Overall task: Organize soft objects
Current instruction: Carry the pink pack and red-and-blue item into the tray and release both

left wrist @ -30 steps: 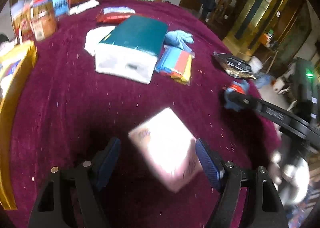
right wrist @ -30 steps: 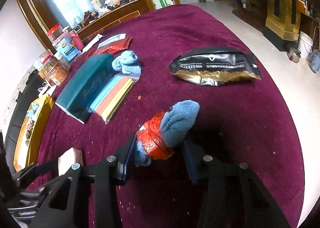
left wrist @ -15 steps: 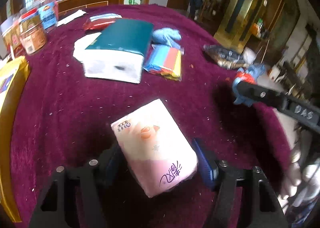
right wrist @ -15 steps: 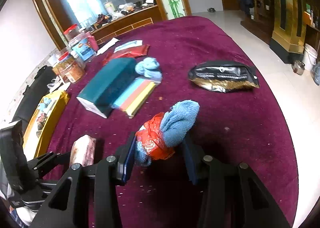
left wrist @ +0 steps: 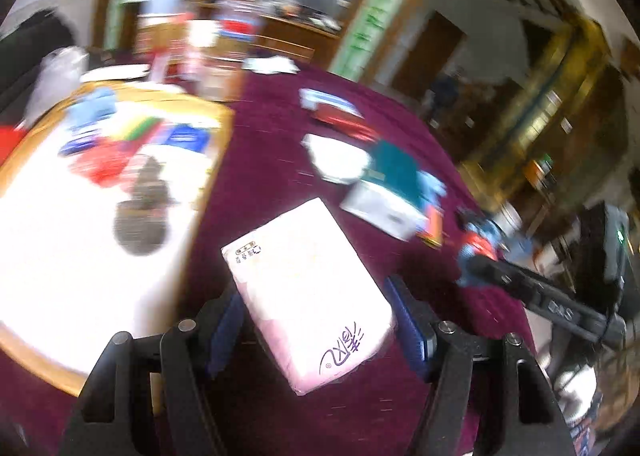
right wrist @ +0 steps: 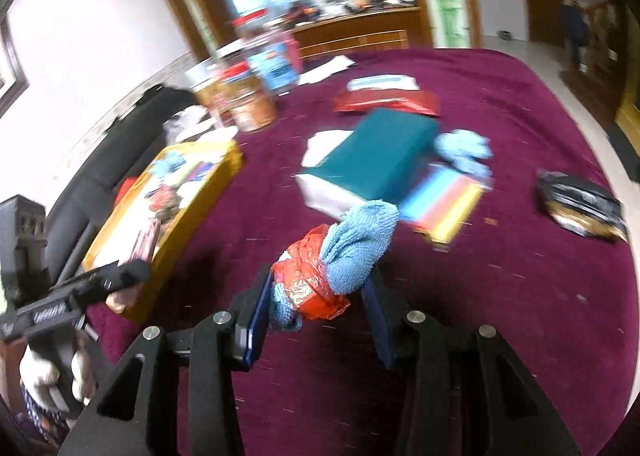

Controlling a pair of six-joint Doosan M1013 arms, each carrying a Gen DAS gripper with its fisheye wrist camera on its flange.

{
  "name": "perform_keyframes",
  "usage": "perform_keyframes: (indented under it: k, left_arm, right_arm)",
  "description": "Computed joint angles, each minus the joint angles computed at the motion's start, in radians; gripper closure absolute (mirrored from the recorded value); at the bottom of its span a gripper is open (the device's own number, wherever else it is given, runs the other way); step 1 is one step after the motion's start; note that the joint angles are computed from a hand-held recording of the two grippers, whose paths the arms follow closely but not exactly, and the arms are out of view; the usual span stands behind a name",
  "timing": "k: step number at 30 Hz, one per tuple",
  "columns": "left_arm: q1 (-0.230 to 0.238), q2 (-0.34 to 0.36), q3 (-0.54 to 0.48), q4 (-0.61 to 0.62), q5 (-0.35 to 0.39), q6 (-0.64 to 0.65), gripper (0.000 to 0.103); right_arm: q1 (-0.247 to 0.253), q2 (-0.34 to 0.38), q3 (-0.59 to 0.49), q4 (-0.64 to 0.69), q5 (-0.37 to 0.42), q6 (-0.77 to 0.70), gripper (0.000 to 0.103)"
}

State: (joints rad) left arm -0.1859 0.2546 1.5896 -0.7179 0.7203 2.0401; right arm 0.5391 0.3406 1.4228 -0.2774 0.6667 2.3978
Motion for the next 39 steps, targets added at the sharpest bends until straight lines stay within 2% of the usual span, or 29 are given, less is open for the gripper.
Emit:
perform_keyframes:
  k: [8,13,21,28,30,31,34,38,39]
  left_arm:
    - [0.101,0.004,0.017,0.116,-0.091,-0.171,0.031]
    - [0.132,0.020,-0.006,0.207,-0.108,-0.237,0.031]
    - [0.149,0.078,-0.086,0.316,-0.075,-0.257,0.031]
    - [0.163,0.167,-0.200,0.383,0.023,-0.331,0.029]
    - [0.161,0.180,-0.218,0.401,0.031,-0.344,0.028]
    - [0.161,0.180,-0.220,0.394,0.027,-0.336,0.027]
    - [0.178,0.180,-0.219,0.268,0.040,-0.248,0.027]
    - [0.190,0.157,-0.192,0.205,0.013,-0.203,0.027]
    - [0.195,0.149,-0.182,0.186,0.004,-0.191,0.027]
  right_arm:
    - [0.037,0.119,-0.177,0.164,0.056,-0.242,0.060]
    - [0.063,0.192,-0.292,0.239,0.108,-0.368,0.060]
    - [0.097,0.321,-0.508,0.311,0.254,-0.537,0.060]
    - [0.118,0.454,-0.721,0.339,0.419,-0.616,0.060]
    - [0.122,0.489,-0.776,0.339,0.469,-0.622,0.060]
    - [0.124,0.504,-0.798,0.334,0.492,-0.621,0.060]
    - [0.124,0.537,-0.846,0.326,0.540,-0.612,0.059]
    - [0.123,0.559,-0.879,0.314,0.558,-0.595,0.057]
    - [0.124,0.560,-0.881,0.311,0.557,-0.593,0.053]
